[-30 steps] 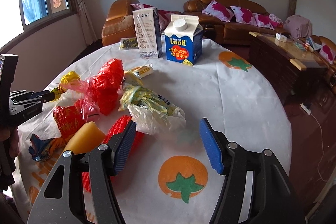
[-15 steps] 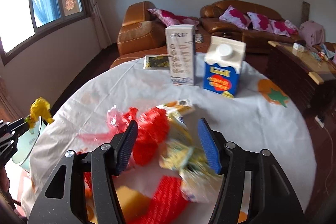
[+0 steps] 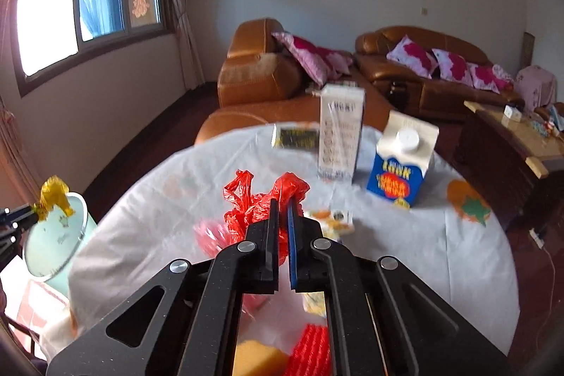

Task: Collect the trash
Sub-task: 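Carry the yellow bag and red bag over the light-blue bin with both grippers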

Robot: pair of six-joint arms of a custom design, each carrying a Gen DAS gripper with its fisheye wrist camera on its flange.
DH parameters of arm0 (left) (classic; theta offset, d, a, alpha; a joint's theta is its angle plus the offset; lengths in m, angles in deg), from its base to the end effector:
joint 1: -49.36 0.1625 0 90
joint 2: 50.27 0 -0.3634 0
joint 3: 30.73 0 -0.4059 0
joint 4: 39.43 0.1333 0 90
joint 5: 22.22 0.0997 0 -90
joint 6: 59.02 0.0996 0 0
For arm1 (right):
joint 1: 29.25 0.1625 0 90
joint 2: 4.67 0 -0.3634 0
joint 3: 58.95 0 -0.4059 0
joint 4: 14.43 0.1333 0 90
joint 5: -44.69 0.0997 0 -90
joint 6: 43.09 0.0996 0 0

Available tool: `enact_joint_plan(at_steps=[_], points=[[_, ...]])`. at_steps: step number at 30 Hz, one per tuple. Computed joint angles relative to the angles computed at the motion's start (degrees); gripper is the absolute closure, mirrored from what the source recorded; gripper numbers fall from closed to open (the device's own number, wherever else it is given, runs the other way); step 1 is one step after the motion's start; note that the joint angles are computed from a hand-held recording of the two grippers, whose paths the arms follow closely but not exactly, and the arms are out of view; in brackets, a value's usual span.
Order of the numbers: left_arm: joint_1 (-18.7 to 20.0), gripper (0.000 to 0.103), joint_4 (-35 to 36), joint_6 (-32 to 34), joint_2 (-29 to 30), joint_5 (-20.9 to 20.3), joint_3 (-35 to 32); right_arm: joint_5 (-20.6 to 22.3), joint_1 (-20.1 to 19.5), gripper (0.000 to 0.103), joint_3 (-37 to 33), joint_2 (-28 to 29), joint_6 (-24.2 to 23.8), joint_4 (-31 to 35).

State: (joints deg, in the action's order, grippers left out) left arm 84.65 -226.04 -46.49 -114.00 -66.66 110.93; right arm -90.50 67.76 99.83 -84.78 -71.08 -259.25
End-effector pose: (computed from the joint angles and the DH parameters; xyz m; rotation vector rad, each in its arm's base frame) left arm -0.1778 -0.3763 0.0573 1.1967 2.1006 -0.7346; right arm 0.0908 -0.2248 0.2025 -0.0188 -1.9328 1.2763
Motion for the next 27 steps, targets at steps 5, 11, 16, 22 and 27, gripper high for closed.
enact_joint_plan(at_steps=[5, 11, 16, 22, 27], points=[[0.6, 0.085, 0.5, 0.6, -3.1, 1.9, 1.2, -3.3, 6.7, 0.098, -4.8, 2.5, -0.8, 2.6], [2.8, 0.085, 1.1, 1.2, -5.7, 3.7, 2.5, 0.0, 8.6, 0.098, -10.0, 9.3, 1.4, 6.5], [4.7, 0.085, 1.1, 2.1, -7.5, 5.0, 2.8, 2.0, 10.5, 0.098, -14.6, 16.1, 2.6, 8.9], [7.0, 0.085, 1.4, 3.4, -9.7, 6.1, 3.3, 4.0, 12.1, 0.098, -19.7, 21.8, 2.5, 11.4], [8.8, 0.085, 1.2, 4.6, -11.2, 7.3, 3.5, 5.0, 13.2, 0.098, -23.3, 25.5, 1.4, 13.2]])
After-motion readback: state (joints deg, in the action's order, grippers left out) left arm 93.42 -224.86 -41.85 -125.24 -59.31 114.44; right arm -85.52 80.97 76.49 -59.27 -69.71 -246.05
